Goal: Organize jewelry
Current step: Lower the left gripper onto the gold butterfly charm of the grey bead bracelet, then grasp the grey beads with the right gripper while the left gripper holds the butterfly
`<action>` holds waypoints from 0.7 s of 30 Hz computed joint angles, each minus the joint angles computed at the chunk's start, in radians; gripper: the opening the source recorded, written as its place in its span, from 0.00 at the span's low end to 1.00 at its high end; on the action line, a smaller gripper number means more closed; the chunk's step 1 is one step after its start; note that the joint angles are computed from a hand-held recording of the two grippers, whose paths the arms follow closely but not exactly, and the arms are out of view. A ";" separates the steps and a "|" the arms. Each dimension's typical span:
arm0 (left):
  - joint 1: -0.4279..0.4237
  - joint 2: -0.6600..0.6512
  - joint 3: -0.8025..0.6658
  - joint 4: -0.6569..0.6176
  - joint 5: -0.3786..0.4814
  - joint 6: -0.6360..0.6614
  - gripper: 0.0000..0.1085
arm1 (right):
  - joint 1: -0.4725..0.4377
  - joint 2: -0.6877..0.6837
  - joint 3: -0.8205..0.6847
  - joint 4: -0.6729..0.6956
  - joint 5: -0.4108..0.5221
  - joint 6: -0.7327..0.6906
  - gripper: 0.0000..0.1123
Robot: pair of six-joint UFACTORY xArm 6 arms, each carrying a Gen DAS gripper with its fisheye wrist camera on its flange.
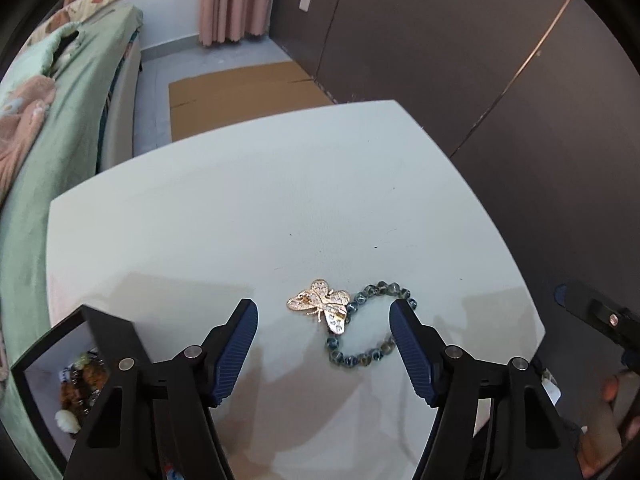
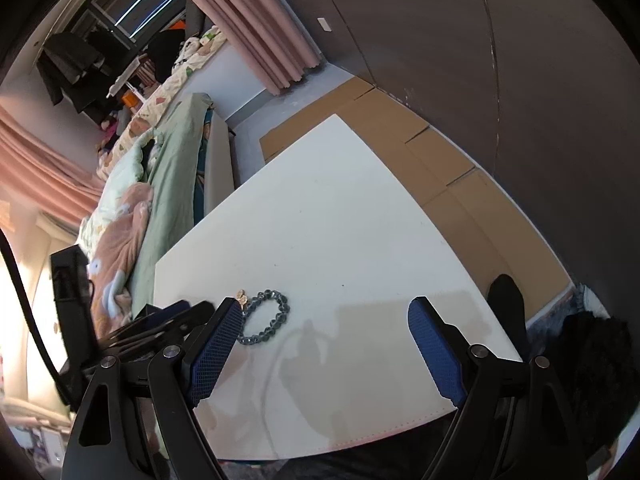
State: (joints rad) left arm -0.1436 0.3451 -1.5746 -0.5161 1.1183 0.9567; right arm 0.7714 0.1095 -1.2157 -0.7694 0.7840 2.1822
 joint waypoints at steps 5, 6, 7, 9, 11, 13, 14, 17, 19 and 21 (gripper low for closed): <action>-0.029 0.015 0.005 0.049 -0.024 -0.052 0.55 | -0.007 -0.002 0.012 0.012 -0.014 0.007 0.76; -0.036 0.020 0.006 0.059 -0.029 -0.070 0.52 | -0.007 -0.003 0.014 0.011 -0.017 0.009 0.76; -0.042 0.022 0.011 0.065 -0.038 -0.083 0.51 | -0.007 -0.006 0.019 0.010 -0.019 0.012 0.76; -0.048 0.023 0.021 0.076 -0.055 -0.103 0.49 | -0.007 -0.006 0.020 0.015 -0.020 0.008 0.76; -0.052 0.010 0.051 0.082 -0.091 -0.118 0.49 | -0.008 0.000 0.015 0.022 -0.022 0.005 0.76; -0.061 -0.016 0.097 0.085 -0.144 -0.115 0.49 | -0.009 0.003 0.014 0.026 -0.026 0.002 0.76; -0.064 -0.025 0.113 0.082 -0.162 -0.109 0.49 | -0.009 0.005 0.012 0.027 -0.026 0.000 0.76; -0.065 -0.049 0.151 0.048 -0.183 -0.078 0.40 | -0.009 0.012 0.005 0.032 -0.026 -0.009 0.76; -0.063 -0.044 0.139 0.048 -0.160 -0.080 0.37 | -0.008 0.017 0.001 0.036 -0.026 -0.013 0.76; -0.059 -0.034 0.121 0.049 -0.139 -0.087 0.37 | -0.010 0.025 -0.007 0.043 -0.026 -0.024 0.76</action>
